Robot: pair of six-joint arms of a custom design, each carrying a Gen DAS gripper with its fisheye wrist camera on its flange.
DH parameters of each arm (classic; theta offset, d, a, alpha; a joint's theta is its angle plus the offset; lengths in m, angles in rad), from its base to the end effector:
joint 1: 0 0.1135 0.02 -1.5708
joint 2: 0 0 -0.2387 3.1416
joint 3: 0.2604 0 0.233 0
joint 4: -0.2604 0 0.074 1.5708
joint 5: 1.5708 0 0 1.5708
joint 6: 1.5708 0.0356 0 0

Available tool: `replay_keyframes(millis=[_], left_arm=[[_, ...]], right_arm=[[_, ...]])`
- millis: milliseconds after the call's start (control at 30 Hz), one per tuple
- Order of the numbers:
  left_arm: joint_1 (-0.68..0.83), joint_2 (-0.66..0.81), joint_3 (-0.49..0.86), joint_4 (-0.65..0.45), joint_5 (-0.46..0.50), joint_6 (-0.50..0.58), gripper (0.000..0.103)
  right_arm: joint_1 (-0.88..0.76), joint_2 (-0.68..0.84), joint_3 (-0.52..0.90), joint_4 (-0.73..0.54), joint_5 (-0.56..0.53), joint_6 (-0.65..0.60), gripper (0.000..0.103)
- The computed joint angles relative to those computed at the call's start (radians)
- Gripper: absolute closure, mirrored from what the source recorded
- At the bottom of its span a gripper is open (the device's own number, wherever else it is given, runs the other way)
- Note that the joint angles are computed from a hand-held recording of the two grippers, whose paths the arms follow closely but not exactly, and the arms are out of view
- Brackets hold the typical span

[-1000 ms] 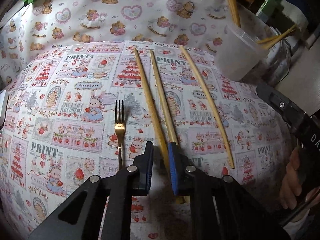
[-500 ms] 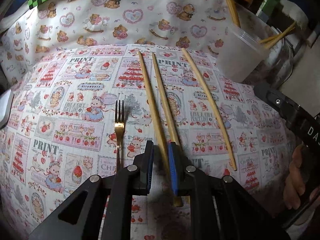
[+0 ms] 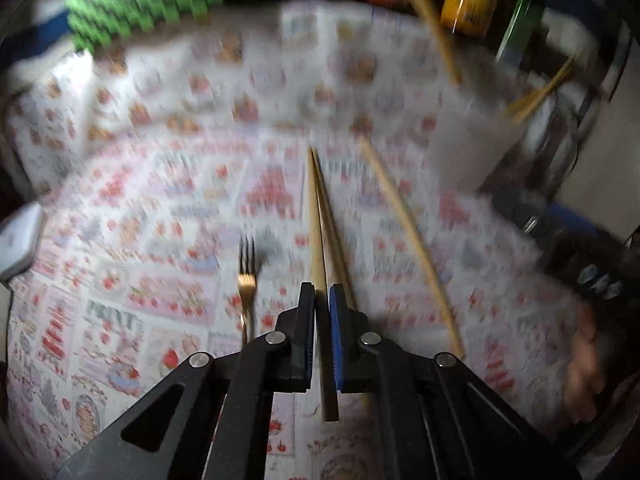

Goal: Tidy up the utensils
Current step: 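Lift the chopstick upright with the left gripper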

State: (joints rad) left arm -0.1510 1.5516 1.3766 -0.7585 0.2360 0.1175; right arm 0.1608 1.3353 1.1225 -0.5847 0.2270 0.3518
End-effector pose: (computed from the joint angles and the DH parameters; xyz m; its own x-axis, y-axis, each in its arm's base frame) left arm 0.3074 -0.0552 0.2847 -0.7558 0.2303 -0.6130 0.3750 0.9196 -0.1169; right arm 0.2707 0.0358 0.2789 -0.6634 0.2325 -0.7112 0.2426 0.9660 0.0895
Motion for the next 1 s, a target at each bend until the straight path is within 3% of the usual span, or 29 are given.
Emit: replay_keyframes(millis=[200, 333, 500, 700, 867, 1000], left_arm=[[0.078, -0.162, -0.134, 0.205, 0.105, -0.081, 0.097], [0.174, -0.261, -0.223, 0.364, 0.342, -0.092, 0.097], [0.254, -0.33, -0.3, 0.535, 0.417, -0.164, 0.098], [0.379, -0.376, -0.401, 0.832, 0.521, -0.328, 0.099], [0.471, -0.367, -0.398, 0.939, 0.538, -0.435, 0.099], [0.516, -0.334, -0.369, 0.958, 0.562, -0.475, 0.099]], right_arm=[[-0.006, -0.018, -0.011, 0.014, -0.056, -0.018, 0.01], [0.015, -0.042, -0.032, 0.046, -0.043, -0.033, 0.01], [-0.004, -0.109, -0.077, 0.107, -0.101, -0.02, 0.01], [-0.035, -0.13, -0.086, 0.121, -0.157, 0.004, 0.01], [-0.027, -0.123, -0.087, 0.123, -0.167, -0.014, 0.017], [-0.006, -0.118, -0.092, 0.129, -0.148, -0.032, 0.022]])
